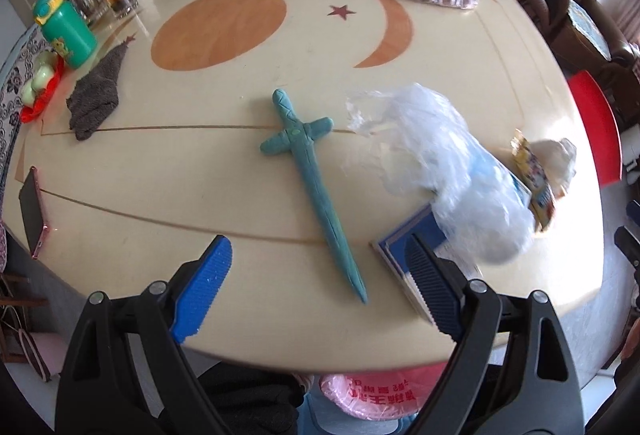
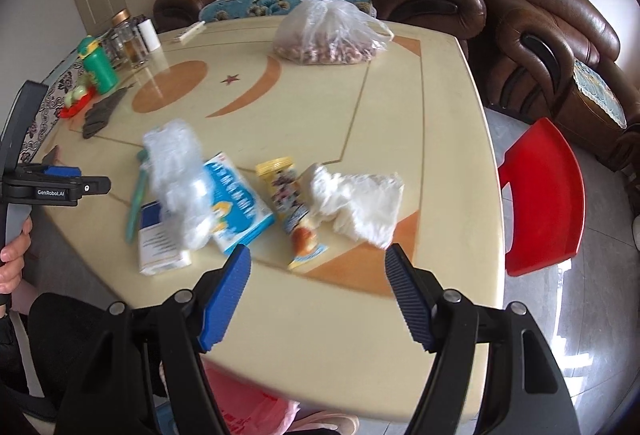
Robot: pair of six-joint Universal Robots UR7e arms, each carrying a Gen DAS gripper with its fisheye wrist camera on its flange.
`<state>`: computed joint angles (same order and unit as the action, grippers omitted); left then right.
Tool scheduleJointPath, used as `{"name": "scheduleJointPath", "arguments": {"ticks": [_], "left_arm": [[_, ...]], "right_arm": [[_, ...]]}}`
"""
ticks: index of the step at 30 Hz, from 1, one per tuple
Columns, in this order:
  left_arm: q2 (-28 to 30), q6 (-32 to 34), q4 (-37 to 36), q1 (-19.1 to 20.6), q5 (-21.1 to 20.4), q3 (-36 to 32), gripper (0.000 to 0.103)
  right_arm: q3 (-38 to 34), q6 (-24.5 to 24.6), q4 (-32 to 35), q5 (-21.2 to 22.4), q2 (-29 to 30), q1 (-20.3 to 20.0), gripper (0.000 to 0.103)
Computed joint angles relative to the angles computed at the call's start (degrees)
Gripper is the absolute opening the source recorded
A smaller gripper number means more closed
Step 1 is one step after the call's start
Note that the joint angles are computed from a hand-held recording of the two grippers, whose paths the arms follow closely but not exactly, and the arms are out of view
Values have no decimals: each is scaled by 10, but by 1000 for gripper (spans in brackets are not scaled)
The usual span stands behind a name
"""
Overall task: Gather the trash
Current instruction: 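Grasp the clay sword with the left tool while the right tool grasps the tissue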
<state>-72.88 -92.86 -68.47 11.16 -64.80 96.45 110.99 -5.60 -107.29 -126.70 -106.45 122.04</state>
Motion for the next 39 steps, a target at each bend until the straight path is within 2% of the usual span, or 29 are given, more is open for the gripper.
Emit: {"name": "scheduleJointPath", "arguments": {"ticks": [6,23,28,39], "left_arm": [[-1,12,-29,39,-3,16,86],[2,29,-56,89,-6,36,86],[-2,4,-61,101,-5,46,86],[5,1,-72,116,3,52,85]], "right_arm": [[-8,-29,-30,5,36,-33,68],[11,-72,-83,-2,87,-83,68],[15,-79,-95,-8,96,-90,68],[29,-100,-122,-15,110,-102,68]]}}
